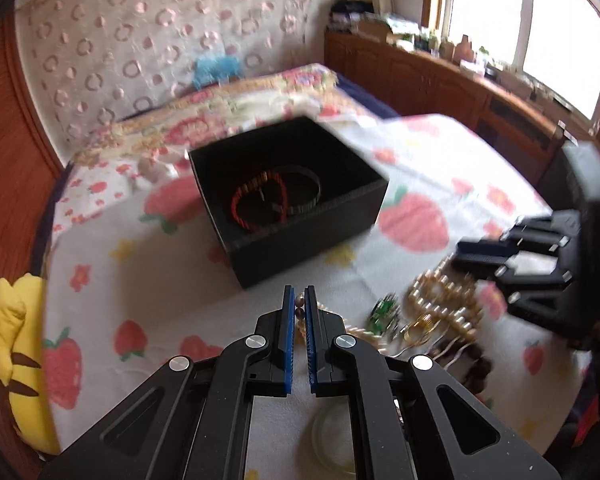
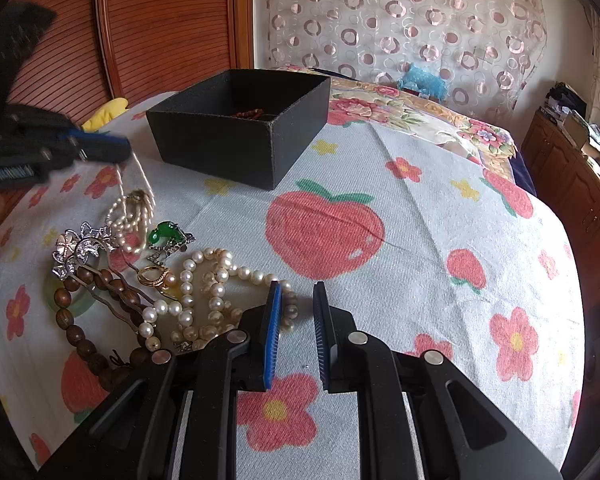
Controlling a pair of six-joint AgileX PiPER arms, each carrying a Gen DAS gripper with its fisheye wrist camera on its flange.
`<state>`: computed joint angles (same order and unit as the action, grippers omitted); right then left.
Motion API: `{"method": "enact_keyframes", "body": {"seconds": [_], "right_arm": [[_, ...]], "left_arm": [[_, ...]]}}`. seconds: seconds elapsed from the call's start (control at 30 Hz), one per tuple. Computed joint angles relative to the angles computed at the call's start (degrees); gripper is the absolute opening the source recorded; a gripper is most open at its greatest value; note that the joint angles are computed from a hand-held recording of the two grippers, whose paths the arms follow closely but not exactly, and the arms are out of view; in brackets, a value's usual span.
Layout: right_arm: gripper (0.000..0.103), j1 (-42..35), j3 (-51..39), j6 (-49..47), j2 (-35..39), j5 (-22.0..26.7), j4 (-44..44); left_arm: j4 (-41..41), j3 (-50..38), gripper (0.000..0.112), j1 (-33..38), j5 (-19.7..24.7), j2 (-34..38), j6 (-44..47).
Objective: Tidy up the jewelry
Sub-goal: 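Lift the pearl necklace with the left tool while the right tool grasps a bead necklace, then lower the pearl necklace into the box with the left tool while the right tool drops beads in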
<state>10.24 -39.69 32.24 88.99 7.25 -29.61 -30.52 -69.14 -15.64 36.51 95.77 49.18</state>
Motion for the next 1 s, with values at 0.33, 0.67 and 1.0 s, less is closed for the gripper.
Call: {"method": "enact_keyframes", "body": {"seconds": [0.33, 0.67, 1.0], "right_arm": [[0.016, 0.0, 0.0, -0.3, 0.0, 0.0, 0.4], [0.017, 0.2, 0.1, 0.6, 0.1, -0.2, -0.3], [0.008, 1.9, -1.6, 1.1, 0.3, 2.4, -2.1]], "left_arm": [[-6.0, 3.1, 0.004, 0.5, -1.3, -9.8, 2.8], [-14.1, 5.5, 0.004, 3.8, -0.5, -15.5, 8.5], [-16.2, 4.2, 0.004, 5.9, 0.7, -15.9, 10.0]]}}
